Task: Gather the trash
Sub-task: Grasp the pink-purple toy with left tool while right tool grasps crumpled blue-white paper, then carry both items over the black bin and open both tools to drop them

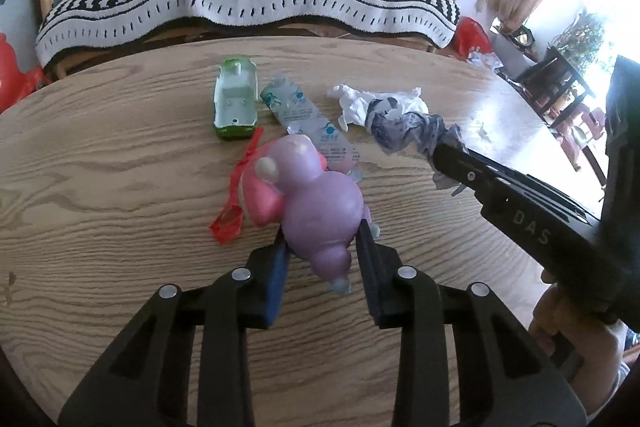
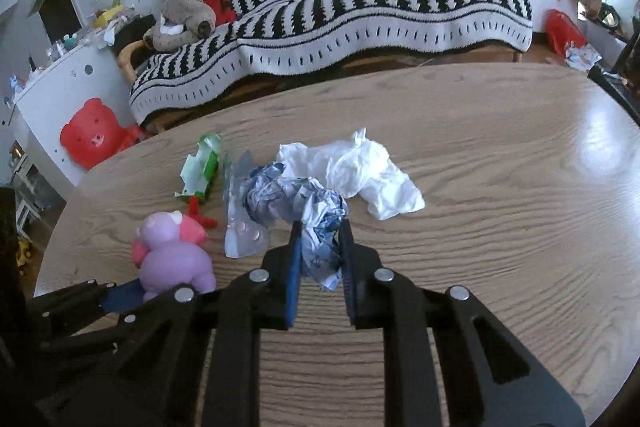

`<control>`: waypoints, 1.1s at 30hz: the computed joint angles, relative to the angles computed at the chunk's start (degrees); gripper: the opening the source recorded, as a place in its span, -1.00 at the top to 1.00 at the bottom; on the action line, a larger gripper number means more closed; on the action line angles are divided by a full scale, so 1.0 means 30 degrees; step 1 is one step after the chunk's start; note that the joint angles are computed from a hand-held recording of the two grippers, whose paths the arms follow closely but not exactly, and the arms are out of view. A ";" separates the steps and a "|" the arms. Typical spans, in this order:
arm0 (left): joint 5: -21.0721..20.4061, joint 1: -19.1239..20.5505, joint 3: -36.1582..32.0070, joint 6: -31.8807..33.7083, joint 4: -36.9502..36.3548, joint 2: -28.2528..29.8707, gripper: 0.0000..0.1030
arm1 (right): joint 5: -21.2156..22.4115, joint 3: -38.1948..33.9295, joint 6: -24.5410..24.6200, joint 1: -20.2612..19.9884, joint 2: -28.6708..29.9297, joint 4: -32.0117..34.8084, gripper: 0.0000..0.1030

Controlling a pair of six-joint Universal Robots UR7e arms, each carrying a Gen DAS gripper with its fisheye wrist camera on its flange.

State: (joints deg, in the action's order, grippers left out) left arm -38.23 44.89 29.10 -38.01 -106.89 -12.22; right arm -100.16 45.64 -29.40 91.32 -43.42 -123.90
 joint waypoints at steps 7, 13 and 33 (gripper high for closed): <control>0.0157 -0.0123 0.0643 0.0184 -0.0420 -0.0356 0.41 | -0.0081 0.0410 -0.0098 0.0068 -0.0184 -0.0020 0.65; -0.0116 -0.0506 0.1092 0.0758 -0.1106 -0.0632 0.43 | 0.0829 0.1124 0.0596 -0.0184 -0.1060 -0.0764 0.65; -0.6167 -0.5083 -0.1576 0.3349 0.0452 0.2977 0.44 | 0.3807 1.0160 -0.0550 -0.6190 -1.3988 -0.0027 0.65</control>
State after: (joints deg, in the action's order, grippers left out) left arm -56.74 29.64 24.37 -27.97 -105.53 -3.28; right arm -88.74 76.12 -31.05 72.75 -85.39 -123.98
